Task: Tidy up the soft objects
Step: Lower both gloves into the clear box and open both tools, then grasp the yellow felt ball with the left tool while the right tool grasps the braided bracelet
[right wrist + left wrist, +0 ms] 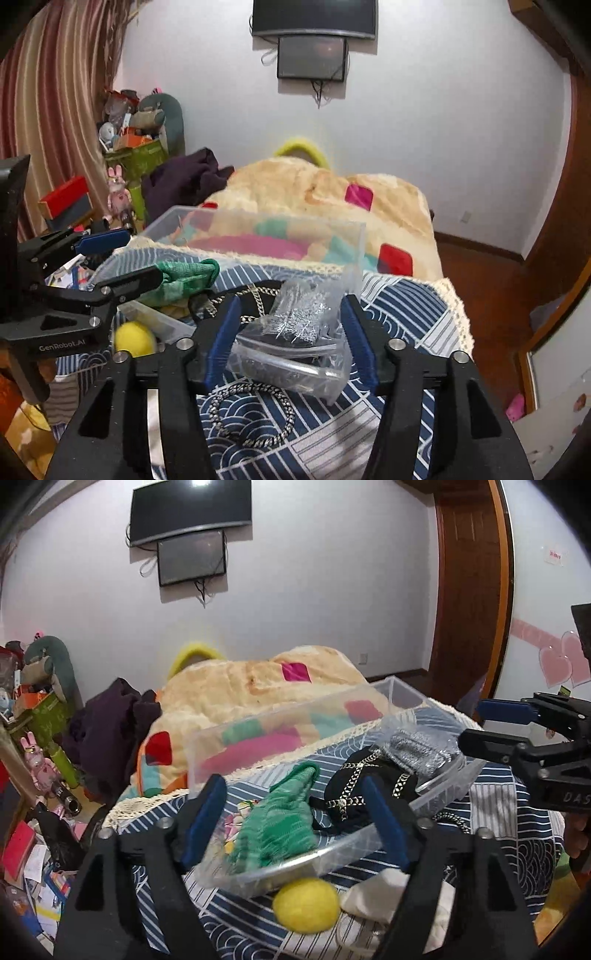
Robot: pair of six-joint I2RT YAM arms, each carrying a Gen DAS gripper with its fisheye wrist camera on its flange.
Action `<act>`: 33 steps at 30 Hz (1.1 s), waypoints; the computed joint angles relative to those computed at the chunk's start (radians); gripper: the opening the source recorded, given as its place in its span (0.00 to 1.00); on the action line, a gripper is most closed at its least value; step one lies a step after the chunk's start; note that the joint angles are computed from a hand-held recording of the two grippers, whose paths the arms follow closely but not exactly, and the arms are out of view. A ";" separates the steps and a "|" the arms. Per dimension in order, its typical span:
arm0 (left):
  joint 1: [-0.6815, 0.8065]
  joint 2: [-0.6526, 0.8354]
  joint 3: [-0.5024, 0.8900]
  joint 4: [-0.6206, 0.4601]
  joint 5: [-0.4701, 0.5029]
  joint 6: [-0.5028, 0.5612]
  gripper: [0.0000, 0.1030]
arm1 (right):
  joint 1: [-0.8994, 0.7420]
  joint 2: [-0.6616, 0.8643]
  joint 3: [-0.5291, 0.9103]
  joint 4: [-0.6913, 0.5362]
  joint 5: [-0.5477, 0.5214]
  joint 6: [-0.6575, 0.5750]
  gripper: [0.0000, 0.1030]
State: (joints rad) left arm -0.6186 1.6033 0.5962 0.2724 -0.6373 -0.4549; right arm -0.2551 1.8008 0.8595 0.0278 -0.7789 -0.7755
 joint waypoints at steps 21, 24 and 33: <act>-0.065 0.129 -0.127 0.046 0.046 -0.190 0.92 | -0.048 0.218 0.086 -0.155 0.077 -0.169 0.39; -0.059 0.148 -0.120 0.080 0.062 -0.175 0.87 | -0.015 0.246 0.114 -0.154 0.108 -0.144 0.31; -0.019 0.197 -0.108 0.171 0.174 -0.153 0.68 | 0.052 0.220 0.029 -0.018 0.193 -0.115 0.09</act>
